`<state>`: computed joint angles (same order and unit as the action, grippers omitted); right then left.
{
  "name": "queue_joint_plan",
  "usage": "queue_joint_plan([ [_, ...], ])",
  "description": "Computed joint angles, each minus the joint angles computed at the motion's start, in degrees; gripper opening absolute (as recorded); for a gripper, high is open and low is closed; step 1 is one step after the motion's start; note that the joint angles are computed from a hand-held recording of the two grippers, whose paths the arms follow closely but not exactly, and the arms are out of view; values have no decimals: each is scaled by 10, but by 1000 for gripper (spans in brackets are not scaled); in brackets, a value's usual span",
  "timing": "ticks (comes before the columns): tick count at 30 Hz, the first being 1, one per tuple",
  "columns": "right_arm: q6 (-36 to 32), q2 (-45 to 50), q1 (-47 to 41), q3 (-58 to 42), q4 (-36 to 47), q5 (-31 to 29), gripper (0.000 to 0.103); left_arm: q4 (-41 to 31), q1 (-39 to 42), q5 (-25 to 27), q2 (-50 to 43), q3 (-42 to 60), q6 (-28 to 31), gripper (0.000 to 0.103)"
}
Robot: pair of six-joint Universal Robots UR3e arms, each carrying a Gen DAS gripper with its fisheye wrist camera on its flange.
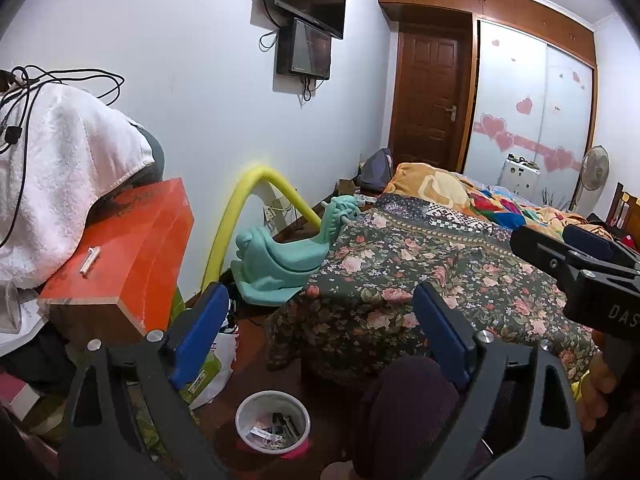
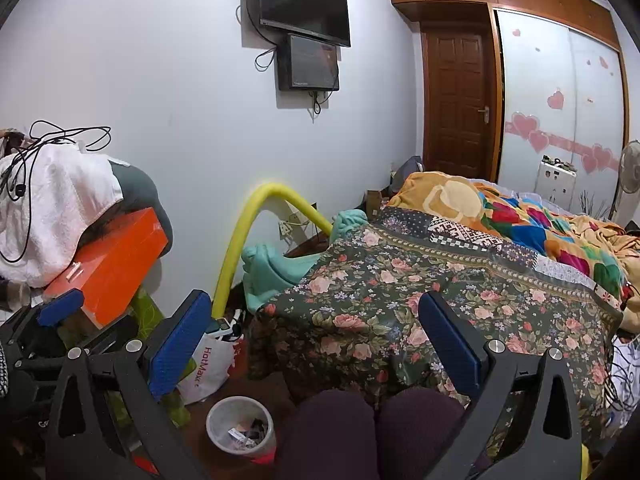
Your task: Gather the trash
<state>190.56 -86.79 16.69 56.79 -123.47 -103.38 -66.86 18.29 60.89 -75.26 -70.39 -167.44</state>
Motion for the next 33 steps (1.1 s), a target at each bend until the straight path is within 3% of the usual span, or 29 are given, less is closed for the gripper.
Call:
queue_joint_plan([
  [33,-10,-4,-12,-1,4,17,103,-15,-13,5,3,-8,22,97],
])
